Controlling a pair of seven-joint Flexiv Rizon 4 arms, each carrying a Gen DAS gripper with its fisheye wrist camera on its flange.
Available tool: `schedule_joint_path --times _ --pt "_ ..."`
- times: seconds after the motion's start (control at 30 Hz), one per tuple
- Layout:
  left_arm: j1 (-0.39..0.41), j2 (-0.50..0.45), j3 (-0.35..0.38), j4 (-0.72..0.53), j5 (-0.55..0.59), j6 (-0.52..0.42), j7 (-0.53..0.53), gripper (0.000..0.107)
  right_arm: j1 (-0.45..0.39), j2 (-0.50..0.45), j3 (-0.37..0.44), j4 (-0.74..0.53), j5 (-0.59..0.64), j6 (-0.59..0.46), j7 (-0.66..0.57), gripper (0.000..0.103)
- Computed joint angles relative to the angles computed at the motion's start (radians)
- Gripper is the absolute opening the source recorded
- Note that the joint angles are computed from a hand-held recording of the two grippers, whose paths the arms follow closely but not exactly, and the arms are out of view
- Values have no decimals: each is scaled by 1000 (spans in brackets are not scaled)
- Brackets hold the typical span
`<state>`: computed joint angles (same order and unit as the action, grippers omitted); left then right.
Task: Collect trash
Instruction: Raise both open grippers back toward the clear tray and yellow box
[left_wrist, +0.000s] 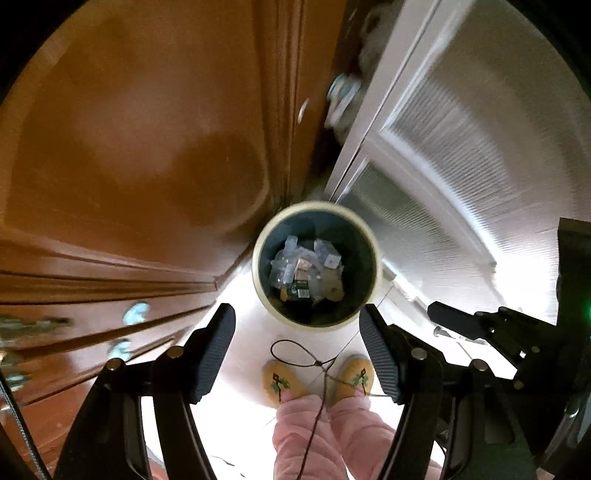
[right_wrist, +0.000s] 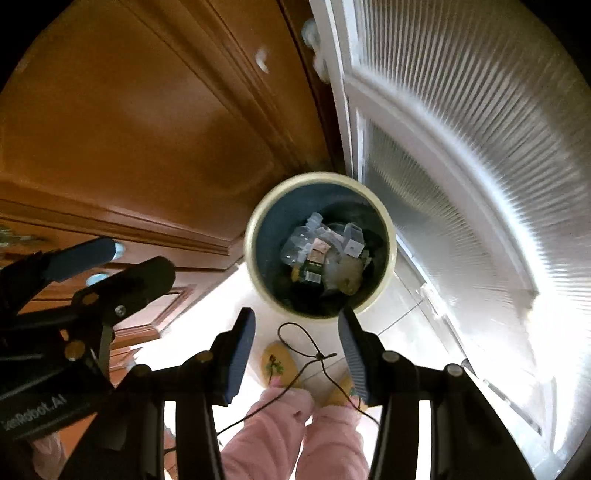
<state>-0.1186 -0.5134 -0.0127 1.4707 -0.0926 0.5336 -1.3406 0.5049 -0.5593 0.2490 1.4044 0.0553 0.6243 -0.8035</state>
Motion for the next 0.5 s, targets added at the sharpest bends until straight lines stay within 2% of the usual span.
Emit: schedule_joint_path --times 0.13,0.33,0.5 --pt "3 68 -7 -54 -1 -68 36 68 -4 62 0 -50 -9 -90 0 47" --pt "13 140 -15 -150 -14 -115 88 68 9 134 -21 -142 -42 -199 16 47" --pt "26 174 -23 -251 -45 -129 119 68 37 172 -44 -252 -119 -271 3 47"
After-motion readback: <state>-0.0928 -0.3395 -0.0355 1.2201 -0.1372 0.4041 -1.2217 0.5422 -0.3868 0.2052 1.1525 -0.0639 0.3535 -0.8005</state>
